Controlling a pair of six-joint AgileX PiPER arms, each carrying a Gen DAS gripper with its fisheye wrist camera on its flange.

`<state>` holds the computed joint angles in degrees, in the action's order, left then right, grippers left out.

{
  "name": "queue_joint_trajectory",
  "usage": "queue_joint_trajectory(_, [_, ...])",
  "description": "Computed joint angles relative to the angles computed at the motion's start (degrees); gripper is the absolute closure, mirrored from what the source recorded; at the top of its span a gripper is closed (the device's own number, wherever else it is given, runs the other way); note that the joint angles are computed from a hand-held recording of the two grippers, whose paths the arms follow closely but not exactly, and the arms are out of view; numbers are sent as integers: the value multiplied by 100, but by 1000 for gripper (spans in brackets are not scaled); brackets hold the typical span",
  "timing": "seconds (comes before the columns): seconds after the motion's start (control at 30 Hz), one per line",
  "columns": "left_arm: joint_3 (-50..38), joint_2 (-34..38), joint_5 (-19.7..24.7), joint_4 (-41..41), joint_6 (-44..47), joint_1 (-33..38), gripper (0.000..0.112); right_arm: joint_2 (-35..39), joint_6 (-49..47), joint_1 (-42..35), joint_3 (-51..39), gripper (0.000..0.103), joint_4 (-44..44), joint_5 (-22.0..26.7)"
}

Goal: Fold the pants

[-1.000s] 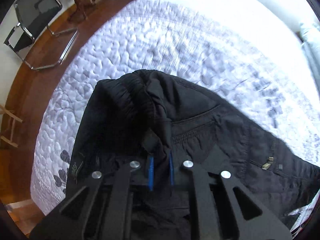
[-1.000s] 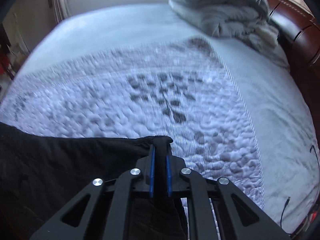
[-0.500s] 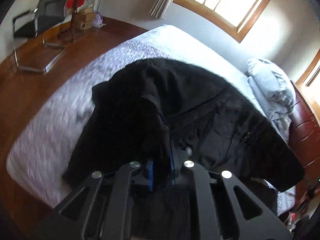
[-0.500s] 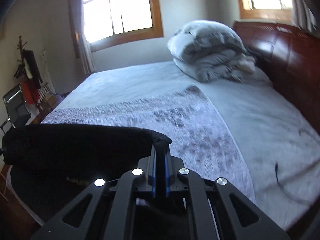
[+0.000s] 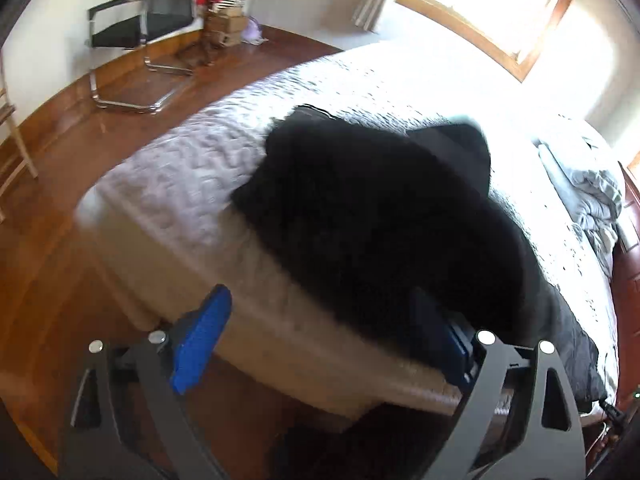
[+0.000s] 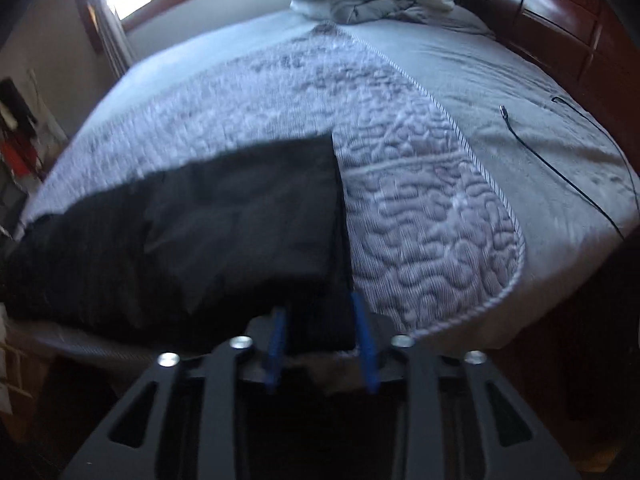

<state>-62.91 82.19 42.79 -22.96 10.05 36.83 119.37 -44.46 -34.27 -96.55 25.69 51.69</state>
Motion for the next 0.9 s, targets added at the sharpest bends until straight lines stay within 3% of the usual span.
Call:
queue_joint_trajectory(0.03, [69,-162,148,-12,-61,107,21,-27,56,37,51,38,-138,-39])
queue_joint_trajectory(0.07, [81,-241,267,-98,-49,207,21,-87,28,66,146,29,-219,-129])
queue_joint_trajectory(0.17, [279,-729,637,-764,86,566,21,-309,-44,112,424,28,-513,-286])
queue_joint_trajectory(0.27, [78,-505,784,-877,-156,298,21,-361,-61,-10,408,28,-402,-184])
queue_joint_trajectory(0.47, [-275,428,314,-2103,-118,-13,24,-390,48,-319,341,28,97,-33])
queue_joint_trajectory(0.57, [-1226,1518,745,-2204,-746,-119,89,-453,-4,-226,441,28,157,-165])
queue_joint_trajectory(0.73, [-2796,2357,712,-1192,-1354,-656,103,-438,15,25,418,28,331,-213])
queue_joint_trajectory(0.83, [-2929,2149,25,-686,-937,-1055,103,-451,24,167,454,28,439,-221])
queue_joint_trajectory(0.9, [-2795,2162,103,-208,-1367,-1079,103,-480,-5,253,518,28,461,-232])
